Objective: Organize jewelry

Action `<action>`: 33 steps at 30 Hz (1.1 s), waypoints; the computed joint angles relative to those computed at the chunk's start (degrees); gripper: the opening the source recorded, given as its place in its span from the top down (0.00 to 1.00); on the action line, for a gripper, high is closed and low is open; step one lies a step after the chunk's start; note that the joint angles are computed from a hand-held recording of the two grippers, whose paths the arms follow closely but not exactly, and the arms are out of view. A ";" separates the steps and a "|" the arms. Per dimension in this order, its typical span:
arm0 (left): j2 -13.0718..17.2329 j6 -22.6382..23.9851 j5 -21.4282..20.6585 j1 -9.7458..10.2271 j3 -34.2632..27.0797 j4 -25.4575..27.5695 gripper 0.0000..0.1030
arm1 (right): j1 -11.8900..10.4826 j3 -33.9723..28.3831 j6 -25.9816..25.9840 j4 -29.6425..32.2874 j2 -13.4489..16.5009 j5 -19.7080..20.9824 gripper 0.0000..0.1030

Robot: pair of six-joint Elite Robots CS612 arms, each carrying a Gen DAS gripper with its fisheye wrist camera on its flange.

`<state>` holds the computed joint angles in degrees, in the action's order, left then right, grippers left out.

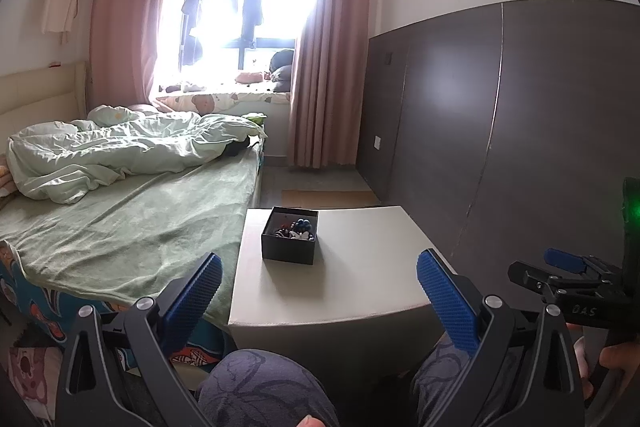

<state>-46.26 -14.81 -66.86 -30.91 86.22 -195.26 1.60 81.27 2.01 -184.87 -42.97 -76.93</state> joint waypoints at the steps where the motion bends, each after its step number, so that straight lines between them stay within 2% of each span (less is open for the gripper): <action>1: -0.02 0.15 -0.06 -0.01 0.08 -0.09 0.08 | 0.05 -0.01 -0.05 0.01 0.03 -0.20 0.05; 33: 0.19 0.44 0.13 -0.25 -0.20 0.39 0.08 | -0.34 1.46 0.39 -1.12 -0.71 -0.52 0.05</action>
<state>-46.06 -14.37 -66.72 -31.16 86.02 -194.87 1.26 82.74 2.40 -185.99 -43.69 -77.45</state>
